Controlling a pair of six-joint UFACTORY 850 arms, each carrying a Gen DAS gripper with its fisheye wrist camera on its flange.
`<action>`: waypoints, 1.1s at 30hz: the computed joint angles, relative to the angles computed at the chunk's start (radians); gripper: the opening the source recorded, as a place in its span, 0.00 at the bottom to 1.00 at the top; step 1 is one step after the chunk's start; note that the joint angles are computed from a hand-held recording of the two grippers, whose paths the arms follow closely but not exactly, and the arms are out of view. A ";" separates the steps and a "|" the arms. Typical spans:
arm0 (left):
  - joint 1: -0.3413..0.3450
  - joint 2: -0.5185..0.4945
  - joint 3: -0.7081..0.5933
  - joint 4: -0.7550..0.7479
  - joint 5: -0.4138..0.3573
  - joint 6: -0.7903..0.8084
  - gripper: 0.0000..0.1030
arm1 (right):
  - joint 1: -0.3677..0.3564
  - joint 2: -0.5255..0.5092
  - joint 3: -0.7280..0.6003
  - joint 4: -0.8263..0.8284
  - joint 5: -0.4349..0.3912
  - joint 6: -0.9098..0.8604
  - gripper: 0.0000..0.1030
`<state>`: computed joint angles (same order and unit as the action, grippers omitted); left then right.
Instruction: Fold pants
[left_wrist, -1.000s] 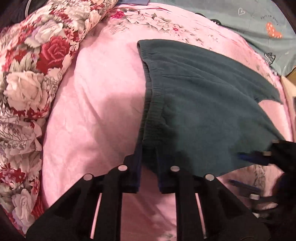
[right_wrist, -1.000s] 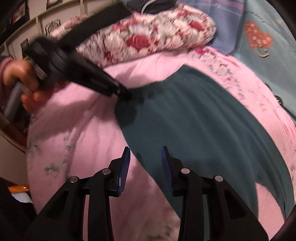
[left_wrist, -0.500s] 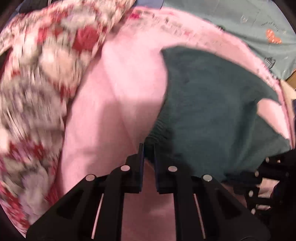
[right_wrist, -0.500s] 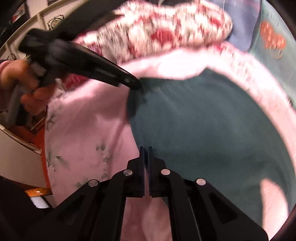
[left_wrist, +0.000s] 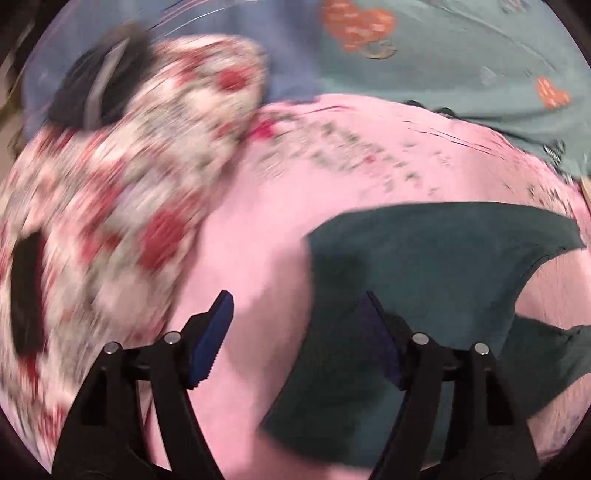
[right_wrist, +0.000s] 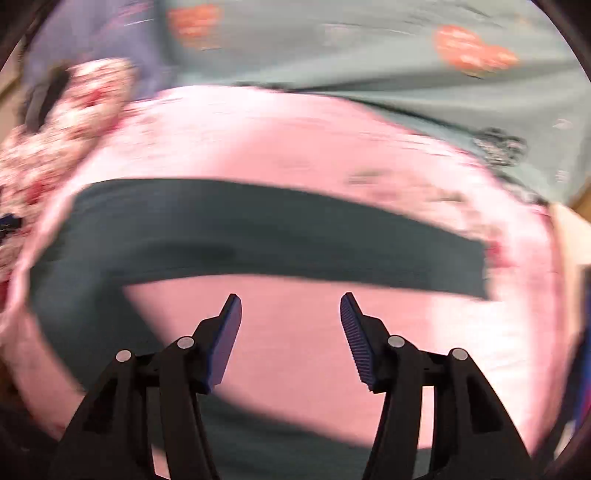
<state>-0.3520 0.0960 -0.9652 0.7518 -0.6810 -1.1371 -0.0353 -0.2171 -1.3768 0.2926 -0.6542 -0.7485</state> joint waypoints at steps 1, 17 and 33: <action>0.018 -0.055 -0.050 -0.046 0.026 0.090 0.70 | -0.015 -0.027 -0.039 -0.017 -0.012 -0.040 0.55; 0.226 -0.410 -0.398 -0.766 -0.055 1.184 0.63 | 0.195 -0.546 -0.640 0.075 -0.420 -0.372 0.50; 0.242 -0.480 -0.471 -0.804 -0.126 1.373 0.09 | 0.231 -0.608 -0.754 -0.031 -0.533 -0.380 0.01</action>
<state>-0.1097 -0.3843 -1.4361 -0.0519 -0.8070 0.2362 0.1958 -0.8255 -2.1313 0.2618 -1.1876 -1.1284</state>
